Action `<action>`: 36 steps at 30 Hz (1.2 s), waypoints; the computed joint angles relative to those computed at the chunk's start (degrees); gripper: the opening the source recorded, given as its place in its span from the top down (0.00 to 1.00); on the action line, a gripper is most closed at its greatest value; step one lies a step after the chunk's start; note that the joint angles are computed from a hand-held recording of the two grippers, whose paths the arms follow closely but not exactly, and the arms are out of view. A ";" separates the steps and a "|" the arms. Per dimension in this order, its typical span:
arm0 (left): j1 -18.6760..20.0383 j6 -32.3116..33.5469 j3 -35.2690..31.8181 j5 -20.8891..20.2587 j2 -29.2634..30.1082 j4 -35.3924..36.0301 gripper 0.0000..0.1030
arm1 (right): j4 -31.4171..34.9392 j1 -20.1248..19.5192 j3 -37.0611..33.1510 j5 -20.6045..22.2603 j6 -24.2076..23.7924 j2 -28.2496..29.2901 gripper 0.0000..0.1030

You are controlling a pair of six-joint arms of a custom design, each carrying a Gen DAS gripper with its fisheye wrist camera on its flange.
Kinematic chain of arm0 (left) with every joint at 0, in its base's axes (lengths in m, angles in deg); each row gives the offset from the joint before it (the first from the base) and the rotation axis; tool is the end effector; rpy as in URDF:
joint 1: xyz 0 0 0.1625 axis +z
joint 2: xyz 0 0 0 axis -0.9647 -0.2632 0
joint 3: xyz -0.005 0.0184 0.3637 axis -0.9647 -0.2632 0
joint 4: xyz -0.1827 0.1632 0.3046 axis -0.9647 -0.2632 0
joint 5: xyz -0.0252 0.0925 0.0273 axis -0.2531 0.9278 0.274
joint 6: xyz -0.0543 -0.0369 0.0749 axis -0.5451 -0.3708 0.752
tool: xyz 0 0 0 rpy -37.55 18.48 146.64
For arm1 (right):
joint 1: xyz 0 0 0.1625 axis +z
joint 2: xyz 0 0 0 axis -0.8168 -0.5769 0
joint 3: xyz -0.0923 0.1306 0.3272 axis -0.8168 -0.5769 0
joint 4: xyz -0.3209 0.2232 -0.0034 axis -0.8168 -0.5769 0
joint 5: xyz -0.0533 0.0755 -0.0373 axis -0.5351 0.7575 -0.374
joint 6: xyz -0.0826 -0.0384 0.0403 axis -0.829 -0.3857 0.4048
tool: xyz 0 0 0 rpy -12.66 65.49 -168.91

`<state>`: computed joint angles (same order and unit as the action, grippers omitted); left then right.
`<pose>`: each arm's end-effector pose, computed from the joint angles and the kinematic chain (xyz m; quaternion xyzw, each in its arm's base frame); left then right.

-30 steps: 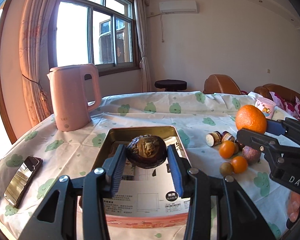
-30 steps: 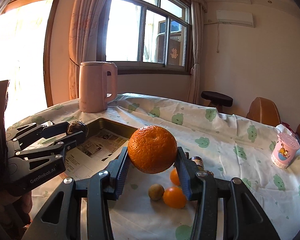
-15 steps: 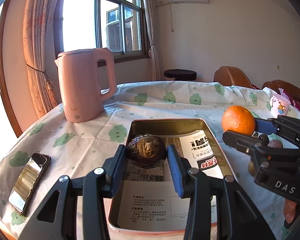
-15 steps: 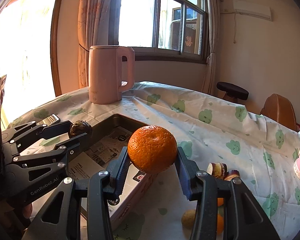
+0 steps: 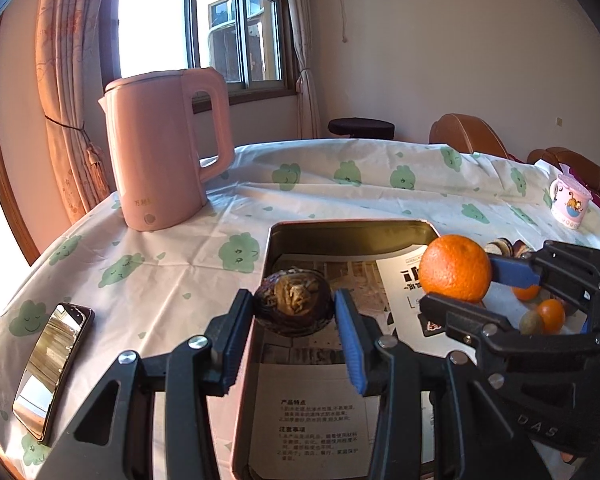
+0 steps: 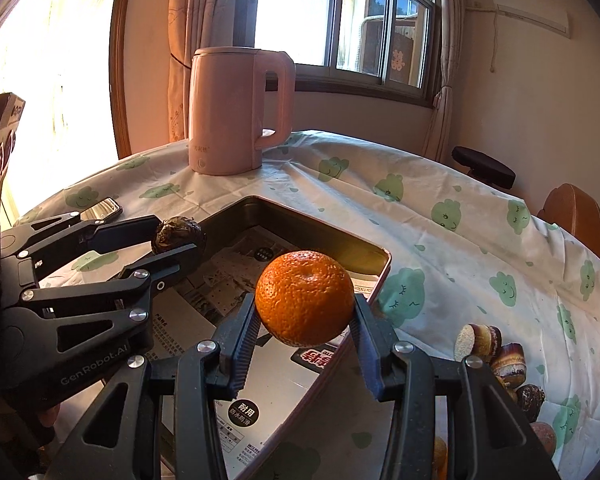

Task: Organize fruits
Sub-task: 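Open the left gripper over the tin while the right gripper releases the orange into it, then grasp the purple passion fruit with the right gripper while the left gripper grasps a small orange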

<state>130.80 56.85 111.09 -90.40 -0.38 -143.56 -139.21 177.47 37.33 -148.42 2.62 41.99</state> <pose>-0.0160 -0.4011 0.2600 0.2154 0.8130 -0.4169 0.3449 0.3550 -0.4052 -0.0680 0.3746 -0.8320 0.3242 0.2498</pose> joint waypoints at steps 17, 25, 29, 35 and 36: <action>-1.14 3.10 -0.33 4.79 3.36 -8.37 0.33 | 1.87 -0.69 0.28 1.79 2.54 -0.60 0.49; -6.01 1.30 3.22 4.48 1.08 -9.31 0.25 | -4.86 -0.43 5.10 0.89 1.87 -3.40 0.40; -10.71 -1.18 6.19 4.22 1.24 -9.84 0.17 | -12.98 -0.72 10.87 -4.25 0.32 -6.20 0.39; -16.17 -6.03 7.88 3.49 5.61 -8.46 0.11 | -21.22 -5.13 19.11 -10.88 2.22 -11.36 0.37; -16.72 -6.52 7.90 3.28 6.70 -8.56 0.10 | -21.47 -6.21 20.35 -10.74 3.40 -12.35 0.37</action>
<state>114.08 50.33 118.98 -87.11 6.32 -152.12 -160.69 171.25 57.69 -159.16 6.02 29.64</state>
